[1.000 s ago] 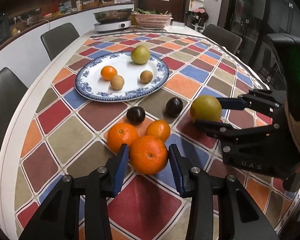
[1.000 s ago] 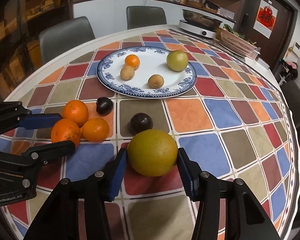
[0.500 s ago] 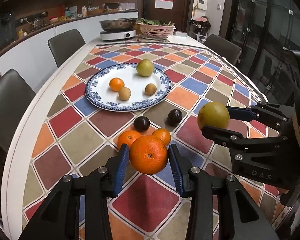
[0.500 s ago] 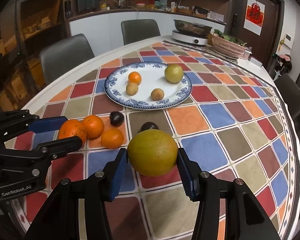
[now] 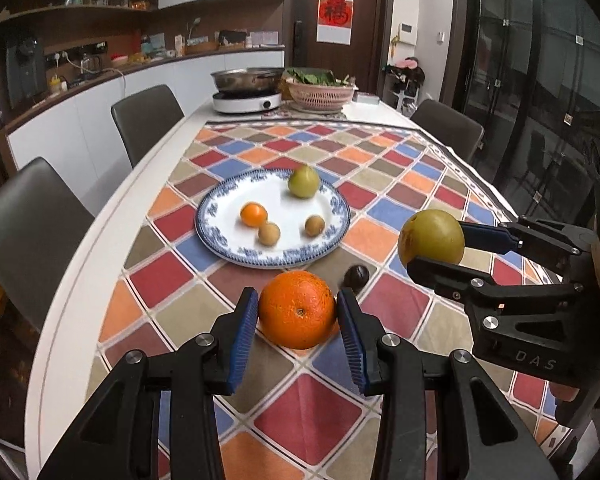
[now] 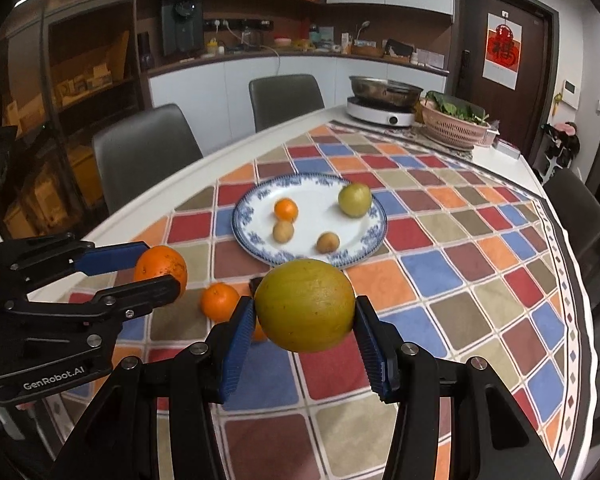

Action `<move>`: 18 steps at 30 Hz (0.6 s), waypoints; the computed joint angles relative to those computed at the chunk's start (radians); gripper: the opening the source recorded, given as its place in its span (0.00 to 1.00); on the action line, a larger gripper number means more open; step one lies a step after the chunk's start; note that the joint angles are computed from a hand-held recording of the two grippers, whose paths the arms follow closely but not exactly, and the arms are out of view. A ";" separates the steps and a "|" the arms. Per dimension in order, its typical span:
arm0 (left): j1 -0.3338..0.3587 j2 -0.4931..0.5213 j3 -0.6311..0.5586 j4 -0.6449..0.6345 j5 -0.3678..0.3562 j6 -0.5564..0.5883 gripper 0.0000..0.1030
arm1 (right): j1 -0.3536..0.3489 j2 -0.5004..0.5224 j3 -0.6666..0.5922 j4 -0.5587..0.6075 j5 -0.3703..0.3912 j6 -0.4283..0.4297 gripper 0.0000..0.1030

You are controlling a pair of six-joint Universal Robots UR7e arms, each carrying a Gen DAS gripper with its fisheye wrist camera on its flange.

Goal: Organize fruits
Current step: 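Lift the orange with the left tool while the right tool carries the grapefruit over the plate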

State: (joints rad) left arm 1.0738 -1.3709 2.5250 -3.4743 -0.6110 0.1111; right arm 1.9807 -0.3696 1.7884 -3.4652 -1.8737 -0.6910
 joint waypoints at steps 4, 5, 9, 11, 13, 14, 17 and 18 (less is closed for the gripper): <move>0.001 -0.011 -0.020 -0.011 0.009 0.044 0.39 | 0.013 0.000 -0.021 0.015 0.011 0.015 0.49; 0.002 -0.012 -0.025 -0.016 0.011 0.056 0.39 | 0.015 0.001 -0.025 0.015 0.010 0.015 0.49; 0.010 -0.015 -0.047 -0.029 0.016 0.093 0.39 | 0.028 0.010 -0.055 0.023 0.012 0.014 0.49; 0.017 -0.017 -0.061 -0.034 0.013 0.114 0.39 | 0.034 0.016 -0.074 0.033 0.015 0.018 0.49; 0.025 -0.016 -0.079 -0.040 0.010 0.139 0.39 | 0.038 0.021 -0.095 0.046 0.018 0.022 0.49; 0.028 -0.014 -0.086 -0.044 0.009 0.151 0.39 | 0.040 0.024 -0.104 0.050 0.019 0.023 0.49; 0.039 -0.004 -0.112 -0.064 0.007 0.194 0.39 | 0.045 0.034 -0.131 0.060 0.018 0.025 0.49; 0.044 -0.003 -0.121 -0.067 0.002 0.208 0.39 | 0.047 0.038 -0.142 0.065 0.017 0.025 0.49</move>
State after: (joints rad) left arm 1.1176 -1.3738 2.4040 -3.5416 -0.6091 0.3193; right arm 2.0275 -0.3318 1.6462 -3.4005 -1.8567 -0.6661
